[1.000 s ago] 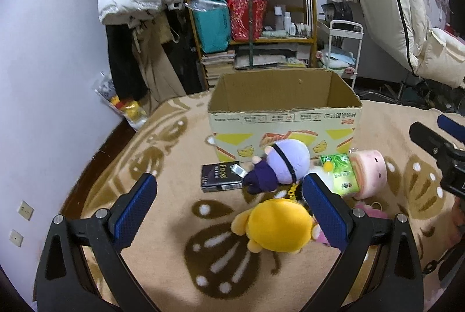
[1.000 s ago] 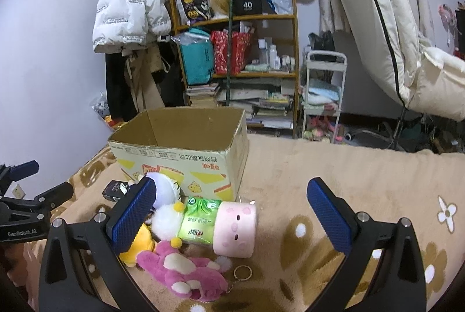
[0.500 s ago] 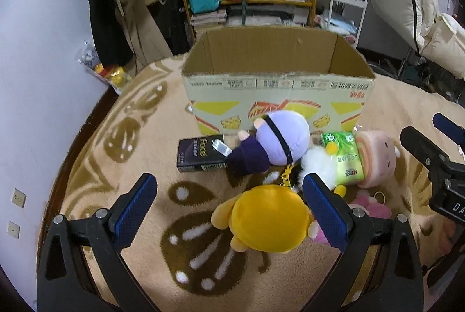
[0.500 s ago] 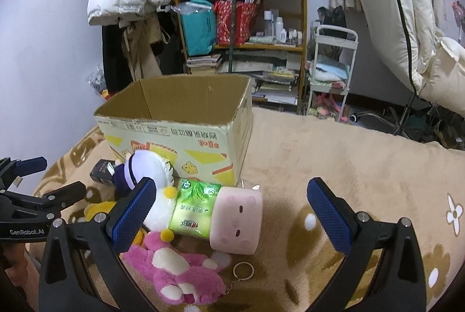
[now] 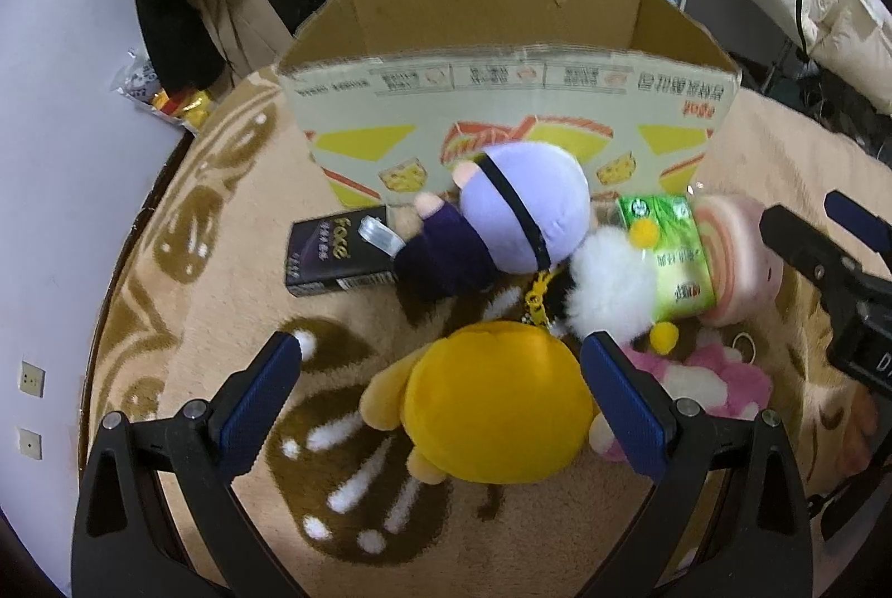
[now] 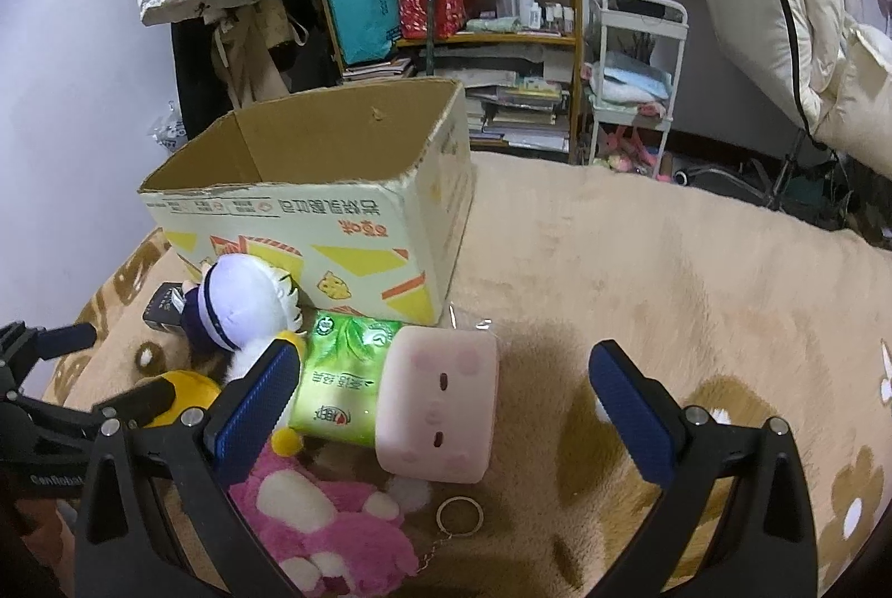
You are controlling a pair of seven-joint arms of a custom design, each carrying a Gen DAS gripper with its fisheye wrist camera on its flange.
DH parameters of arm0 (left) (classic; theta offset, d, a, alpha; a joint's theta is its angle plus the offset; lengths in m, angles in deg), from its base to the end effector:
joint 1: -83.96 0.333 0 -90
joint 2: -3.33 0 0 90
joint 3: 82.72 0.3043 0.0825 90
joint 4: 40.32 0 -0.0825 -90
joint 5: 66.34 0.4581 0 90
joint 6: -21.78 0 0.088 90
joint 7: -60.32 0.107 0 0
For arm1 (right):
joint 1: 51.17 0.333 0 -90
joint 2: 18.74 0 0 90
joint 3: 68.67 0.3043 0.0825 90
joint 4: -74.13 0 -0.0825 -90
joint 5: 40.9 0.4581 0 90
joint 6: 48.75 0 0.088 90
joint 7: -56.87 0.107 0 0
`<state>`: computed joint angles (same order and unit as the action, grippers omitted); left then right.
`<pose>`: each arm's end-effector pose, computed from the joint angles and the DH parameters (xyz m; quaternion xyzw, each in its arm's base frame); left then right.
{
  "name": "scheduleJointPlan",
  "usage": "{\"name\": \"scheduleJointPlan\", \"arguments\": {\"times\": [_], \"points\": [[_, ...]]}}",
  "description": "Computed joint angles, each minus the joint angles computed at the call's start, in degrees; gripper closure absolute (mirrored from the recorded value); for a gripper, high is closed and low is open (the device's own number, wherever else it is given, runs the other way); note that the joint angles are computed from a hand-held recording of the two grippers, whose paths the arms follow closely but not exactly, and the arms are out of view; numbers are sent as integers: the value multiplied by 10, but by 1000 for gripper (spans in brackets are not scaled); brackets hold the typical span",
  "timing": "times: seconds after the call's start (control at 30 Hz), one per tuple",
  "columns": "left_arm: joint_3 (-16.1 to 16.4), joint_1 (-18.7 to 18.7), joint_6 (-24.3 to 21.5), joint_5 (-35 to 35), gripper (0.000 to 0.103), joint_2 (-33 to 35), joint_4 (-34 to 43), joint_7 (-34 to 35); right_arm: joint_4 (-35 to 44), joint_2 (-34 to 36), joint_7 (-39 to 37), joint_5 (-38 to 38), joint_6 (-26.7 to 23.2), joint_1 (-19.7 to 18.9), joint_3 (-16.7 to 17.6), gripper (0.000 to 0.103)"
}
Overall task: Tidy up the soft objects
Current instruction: 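Lower the left tool onto the yellow plush while the right tool approaches the pink cylinder plush, then close the left tool on the yellow plush while the right tool grips the pink cylinder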
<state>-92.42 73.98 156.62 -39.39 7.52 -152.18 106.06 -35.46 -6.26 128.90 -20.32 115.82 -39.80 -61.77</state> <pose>0.6341 -0.2185 0.4324 -0.7359 0.6317 -0.1144 0.2154 0.6849 0.2008 0.4170 -0.7488 0.5467 -0.1670 0.3355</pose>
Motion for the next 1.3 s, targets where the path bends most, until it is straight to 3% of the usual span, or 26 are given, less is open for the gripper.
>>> {"name": "scheduleJointPlan", "arguments": {"times": [0.27,0.37,0.47,0.73,1.03,1.3], "points": [[0,-4,-18,-33,4,36,30,45,31,28,3,18,-39,-12,3,0],[2,-7,-30,-41,4,49,41,57,48,44,27,-7,-66,-5,-8,13],[2,-9,-33,-53,4,55,46,68,62,54,35,-11,-93,-8,-9,18],[6,-13,-54,-72,4,75,61,81,67,57,16,-2,-106,-13,-1,31],[8,0,-37,-125,5,76,51,86,71,57,-6,17,-124,-16,3,48],[8,14,0,-175,19,56,17,96,74,58,-19,27,-136,-16,2,56]]}}
